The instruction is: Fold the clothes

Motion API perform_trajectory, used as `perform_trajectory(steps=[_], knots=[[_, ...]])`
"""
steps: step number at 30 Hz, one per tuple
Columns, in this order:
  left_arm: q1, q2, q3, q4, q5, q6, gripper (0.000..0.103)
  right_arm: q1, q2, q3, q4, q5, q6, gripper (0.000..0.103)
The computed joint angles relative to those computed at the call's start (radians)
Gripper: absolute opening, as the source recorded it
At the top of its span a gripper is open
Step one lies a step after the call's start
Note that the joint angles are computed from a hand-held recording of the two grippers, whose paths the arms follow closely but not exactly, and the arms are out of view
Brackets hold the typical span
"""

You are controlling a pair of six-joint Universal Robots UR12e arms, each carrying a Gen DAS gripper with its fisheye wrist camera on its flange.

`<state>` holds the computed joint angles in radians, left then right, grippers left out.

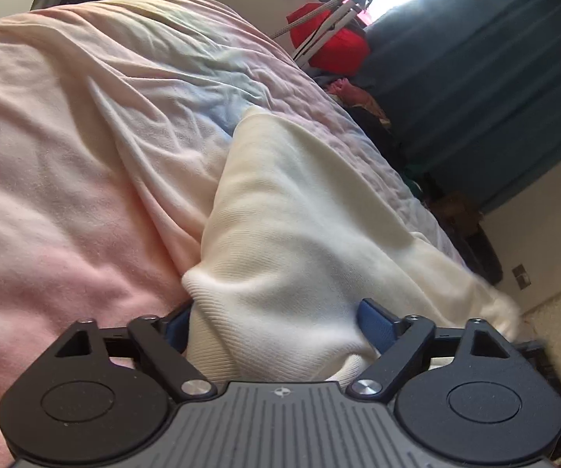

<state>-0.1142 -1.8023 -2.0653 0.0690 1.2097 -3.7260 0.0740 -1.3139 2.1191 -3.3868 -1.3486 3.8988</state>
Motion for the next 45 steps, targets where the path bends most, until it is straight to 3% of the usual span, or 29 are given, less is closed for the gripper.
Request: perform_trajectory(steps=[1,2,3,5,8,13,18,23,27,30,33,37,40,43,45], knots=[[-0.005,0.0,0.0,0.007,0.019,0.008,0.074,0.01,-0.001,-0.005,0.051,-0.036,-0.014,0.075],[-0.009,0.002,0.0,0.012,0.034,0.014,0.069,0.018,-0.008,-0.007,0.061,-0.059,-0.02,0.07],[-0.012,0.004,0.0,0.015,0.048,0.021,0.065,0.026,-0.009,-0.007,0.049,-0.081,-0.025,0.06],[-0.017,0.009,-0.006,0.05,0.063,0.017,0.048,0.04,-0.017,-0.002,0.012,-0.114,-0.034,0.045],[-0.028,0.026,-0.01,0.11,0.082,0.035,0.037,0.05,-0.044,0.027,-0.098,-0.125,-0.058,0.038],[-0.045,0.037,0.012,0.194,0.031,-0.029,0.034,0.016,-0.117,0.052,-0.151,-0.101,-0.026,0.037],[-0.147,-0.027,0.154,0.189,0.072,-0.032,0.034,-0.094,-0.17,0.07,-0.181,-0.065,0.047,0.037],[-0.258,-0.181,0.418,0.079,0.079,-0.023,0.034,-0.238,-0.18,0.047,-0.162,-0.052,0.025,0.037],[-0.344,-0.334,0.679,-0.08,0.106,-0.002,0.034,-0.352,-0.139,-0.016,-0.103,-0.055,0.034,0.037],[-0.386,-0.456,0.869,-0.181,0.1,-0.002,0.034,-0.42,-0.082,-0.061,-0.07,-0.06,0.09,0.037],[-0.403,-0.545,0.986,-0.249,0.039,-0.007,0.034,-0.454,-0.034,-0.079,-0.072,-0.093,0.118,0.037],[-0.398,-0.609,1.008,-0.259,-0.04,0.073,0.035,-0.494,0.013,-0.026,-0.147,-0.044,0.137,0.037],[-0.377,-0.634,0.983,-0.199,-0.111,0.127,0.036,-0.491,0.031,0.051,-0.262,-0.04,0.139,0.037],[-0.368,-0.627,0.929,-0.158,-0.121,0.1,0.042,-0.483,0.053,0.107,-0.36,-0.041,0.135,0.04],[-0.371,-0.619,0.901,-0.159,-0.09,0.143,0.05,-0.476,0.071,0.142,-0.425,-0.043,0.133,0.042]])
